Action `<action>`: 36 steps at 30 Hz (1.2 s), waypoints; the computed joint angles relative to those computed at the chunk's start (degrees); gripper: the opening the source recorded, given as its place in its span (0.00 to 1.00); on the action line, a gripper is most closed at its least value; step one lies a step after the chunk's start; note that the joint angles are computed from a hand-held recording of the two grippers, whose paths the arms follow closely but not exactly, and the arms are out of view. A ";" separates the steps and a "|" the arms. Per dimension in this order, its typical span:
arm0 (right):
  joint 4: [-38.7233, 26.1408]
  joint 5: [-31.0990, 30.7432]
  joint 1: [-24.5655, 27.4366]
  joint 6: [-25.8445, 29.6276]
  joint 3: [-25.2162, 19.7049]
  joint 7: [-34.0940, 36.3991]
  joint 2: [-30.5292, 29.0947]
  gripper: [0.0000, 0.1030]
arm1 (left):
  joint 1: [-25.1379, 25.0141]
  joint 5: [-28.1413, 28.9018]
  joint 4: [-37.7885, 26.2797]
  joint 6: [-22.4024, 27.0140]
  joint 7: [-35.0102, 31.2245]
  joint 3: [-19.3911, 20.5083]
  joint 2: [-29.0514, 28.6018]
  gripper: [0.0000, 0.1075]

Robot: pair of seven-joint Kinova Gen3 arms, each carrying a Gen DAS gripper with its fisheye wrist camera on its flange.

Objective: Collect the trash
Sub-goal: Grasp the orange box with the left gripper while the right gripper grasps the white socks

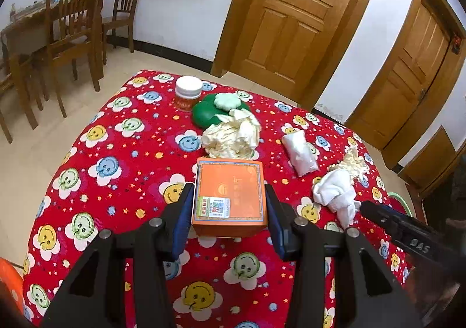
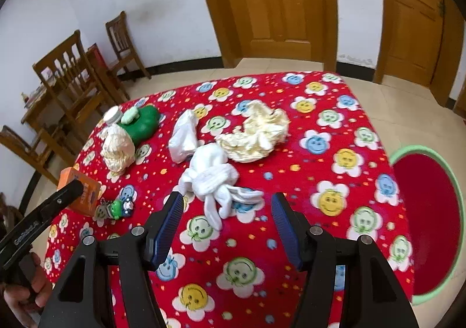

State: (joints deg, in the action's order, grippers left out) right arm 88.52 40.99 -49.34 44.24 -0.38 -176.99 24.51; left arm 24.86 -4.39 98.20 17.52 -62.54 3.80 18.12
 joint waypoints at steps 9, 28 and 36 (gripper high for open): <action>-3.84 -4.47 1.91 -1.61 0.45 6.55 4.57 0.62 | -2.00 2.25 0.89 -0.99 -2.07 1.78 0.20 0.43; -1.14 -5.03 -0.42 -5.89 3.71 7.64 4.42 0.14 | -1.74 4.09 0.55 -0.45 -3.71 2.34 0.62 0.43; 2.89 0.04 -3.84 -5.52 3.87 0.84 -0.02 0.13 | -0.12 2.93 1.16 -0.26 -2.42 1.69 -1.12 0.43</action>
State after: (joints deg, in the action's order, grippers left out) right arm 91.41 41.03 -53.17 38.72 3.49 -176.14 24.49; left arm 24.74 -1.46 99.36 17.26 -64.96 5.49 16.99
